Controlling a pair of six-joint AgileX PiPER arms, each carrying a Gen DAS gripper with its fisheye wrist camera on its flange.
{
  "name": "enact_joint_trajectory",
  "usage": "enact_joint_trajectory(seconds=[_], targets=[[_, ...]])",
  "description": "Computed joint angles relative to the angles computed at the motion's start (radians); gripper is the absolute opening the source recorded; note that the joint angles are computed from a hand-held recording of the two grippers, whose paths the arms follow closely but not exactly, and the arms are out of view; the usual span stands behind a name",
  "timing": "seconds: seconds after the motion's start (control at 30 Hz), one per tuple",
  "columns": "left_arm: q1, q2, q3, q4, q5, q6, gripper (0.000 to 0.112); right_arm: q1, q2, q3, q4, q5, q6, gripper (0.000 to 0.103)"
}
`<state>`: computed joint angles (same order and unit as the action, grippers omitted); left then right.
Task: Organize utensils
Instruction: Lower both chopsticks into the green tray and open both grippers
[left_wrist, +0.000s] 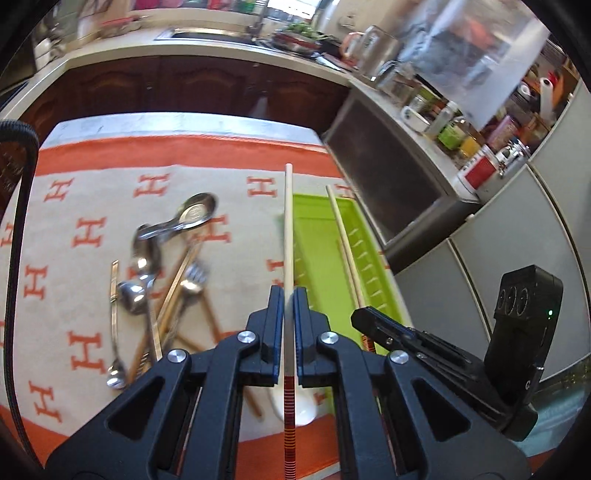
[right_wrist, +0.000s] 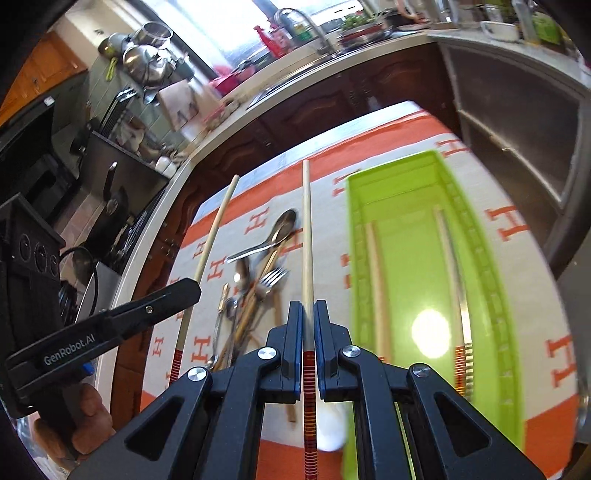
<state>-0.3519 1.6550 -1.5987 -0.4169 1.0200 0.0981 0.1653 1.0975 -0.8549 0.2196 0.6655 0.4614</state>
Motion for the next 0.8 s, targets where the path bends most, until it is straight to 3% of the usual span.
enact_joint_trajectory(seconds=[0.17,0.37,0.63,0.73,0.8], targets=[[-0.123,0.093,-0.114,0.045,-0.002,-0.103,0.003,-0.248,-0.035,0.009,0.138,0.097,-0.241,0.006],[-0.214,0.224,-0.212,0.076,-0.007,-0.17,0.003,-0.48,0.026,0.014,0.284,0.171,-0.507,0.006],[-0.244,0.319,-0.252,0.114,-0.009,-0.186,0.003,-0.522,0.134,0.029,0.329,0.137,-0.608,0.007],[-0.243,0.323,-0.24,0.116,-0.006,-0.179,0.003,-0.537,0.17,0.03,0.345,0.126,-0.628,0.017],[-0.243,0.323,-0.242,0.135,0.001,-0.183,0.004,-0.513,0.174,0.042,0.33,0.088,-0.598,0.031]])
